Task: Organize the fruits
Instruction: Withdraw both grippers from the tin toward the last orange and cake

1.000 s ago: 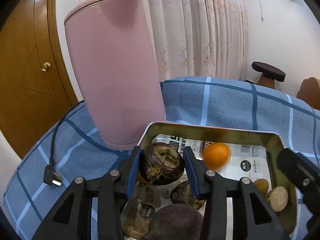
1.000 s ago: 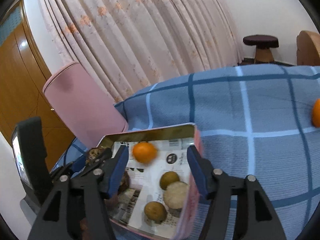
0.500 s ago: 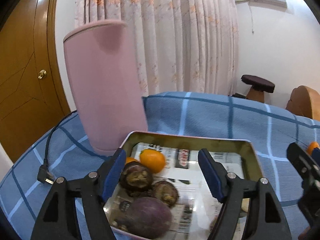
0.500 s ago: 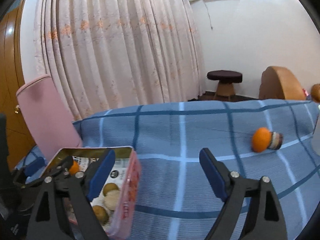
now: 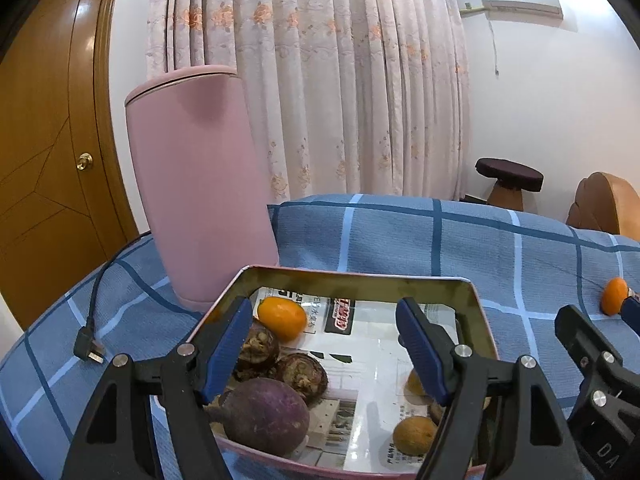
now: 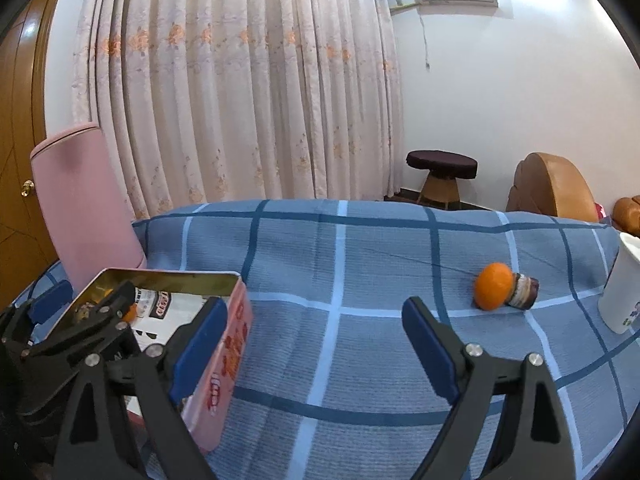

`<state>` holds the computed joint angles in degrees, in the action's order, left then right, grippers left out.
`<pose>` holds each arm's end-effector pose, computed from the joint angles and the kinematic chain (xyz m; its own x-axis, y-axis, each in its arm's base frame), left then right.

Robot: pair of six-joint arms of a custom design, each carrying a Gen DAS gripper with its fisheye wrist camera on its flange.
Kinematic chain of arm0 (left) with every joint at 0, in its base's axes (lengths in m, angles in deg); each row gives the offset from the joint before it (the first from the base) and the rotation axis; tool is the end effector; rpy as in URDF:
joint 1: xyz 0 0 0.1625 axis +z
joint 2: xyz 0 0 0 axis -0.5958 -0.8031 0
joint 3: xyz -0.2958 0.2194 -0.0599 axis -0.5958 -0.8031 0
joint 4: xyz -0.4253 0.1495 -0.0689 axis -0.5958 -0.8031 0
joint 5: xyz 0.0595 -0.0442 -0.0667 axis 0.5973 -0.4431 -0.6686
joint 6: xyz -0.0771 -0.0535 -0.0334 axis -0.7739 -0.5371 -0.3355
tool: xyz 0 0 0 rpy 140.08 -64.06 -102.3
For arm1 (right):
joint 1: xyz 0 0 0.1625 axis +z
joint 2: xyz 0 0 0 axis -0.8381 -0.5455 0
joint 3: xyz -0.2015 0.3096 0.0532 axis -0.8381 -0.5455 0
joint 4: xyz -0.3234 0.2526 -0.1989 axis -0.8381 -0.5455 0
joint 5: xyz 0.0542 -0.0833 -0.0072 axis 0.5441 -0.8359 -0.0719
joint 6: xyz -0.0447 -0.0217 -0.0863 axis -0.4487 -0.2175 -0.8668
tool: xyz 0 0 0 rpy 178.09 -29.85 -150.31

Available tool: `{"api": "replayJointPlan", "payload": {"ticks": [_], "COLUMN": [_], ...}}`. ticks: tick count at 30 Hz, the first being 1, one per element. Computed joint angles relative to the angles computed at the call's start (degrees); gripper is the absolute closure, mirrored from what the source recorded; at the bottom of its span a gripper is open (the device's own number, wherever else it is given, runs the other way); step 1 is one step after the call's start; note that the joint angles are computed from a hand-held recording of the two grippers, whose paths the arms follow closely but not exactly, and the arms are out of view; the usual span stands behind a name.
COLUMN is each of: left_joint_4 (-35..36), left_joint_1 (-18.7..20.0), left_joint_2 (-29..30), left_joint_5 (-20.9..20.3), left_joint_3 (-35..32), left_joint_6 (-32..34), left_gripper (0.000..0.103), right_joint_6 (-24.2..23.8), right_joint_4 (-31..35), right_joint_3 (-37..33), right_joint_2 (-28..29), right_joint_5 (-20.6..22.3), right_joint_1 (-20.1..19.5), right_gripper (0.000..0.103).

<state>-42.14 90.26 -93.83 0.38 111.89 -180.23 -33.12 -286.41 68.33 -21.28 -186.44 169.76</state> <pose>-0.0724 -0.4734 0.2253 -0.6411 -0.1886 -0.7440 0.6072 0.4683 -0.6419 0.2860 -0.4875 -0.0202 -0.7553 -0.0422 0.6540 -0.6005 0.4442 -0.6649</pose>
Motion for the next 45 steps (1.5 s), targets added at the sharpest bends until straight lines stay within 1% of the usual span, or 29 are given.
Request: {"api": "replayJointPlan", "payload": {"ticks": [6,11,15,19,29,32,35,38,40,42,44,45], "left_joint_4": [-1.2,2.0,2.1,4.4,6.2,7.4,9.4,11.7,13.5,15.2,18.5,21.0], "left_joint_1": [-1.7,-2.8,-4.3,-5.7,-9.1,-9.9,-10.5,-10.9,-11.2,-11.3,-11.1,-10.9], "left_joint_2": [0.1,1.7,2.9,5.3,10.7,12.4,14.6,17.4,19.6,21.5,24.0,25.5], "left_joint_5": [-0.8,-0.6,-1.2,-1.3,-1.5,-1.2,-0.7,0.2,0.8,1.5,2.9,3.8], "left_joint_3": [1.4,0.9,1.1,0.4,-0.9,-1.5,-2.9,-4.8,-6.4,-8.0,-10.3,-11.9], "left_joint_6": [0.8,-3.4,-4.1,-7.1,-9.8,-11.4,-13.2,-15.3,-17.0,-19.3,-23.2,-25.4], "left_gripper": [0.027,0.027,0.027,0.027,0.027,0.027,0.027,0.027,0.027,0.027,0.027,0.028], "right_joint_6": [-1.2,-2.6,-3.5,-3.7,-5.4,-4.4,-3.9,-1.9,1.1,5.5,8.2,9.1], "right_joint_4": [-1.9,-3.3,-4.9,-5.6,-8.3,-8.0,-8.1,-7.5,-6.2,-2.5,1.2,3.2], "right_joint_3": [2.8,4.9,6.6,8.4,12.6,14.0,14.8,15.7,16.5,17.9,18.3,18.3], "right_joint_2": [-1.9,-3.7,-5.2,-7.0,-11.5,-13.6,-15.5,-17.8,-19.5,-22.1,-23.7,-24.3], "right_joint_5": [0.0,-0.2,-0.6,-0.6,-1.0,-1.0,-2.2,-3.8,-4.6,-3.2,-2.1,-1.5], "right_joint_1": [-0.8,-1.6,-2.5,-3.5,-6.3,-7.7,-9.0,-10.8,-12.0,-13.7,-14.8,-15.3], "right_gripper": [0.011,0.011,0.011,0.011,0.011,0.011,0.011,0.011,0.011,0.012,0.019,0.022]}}
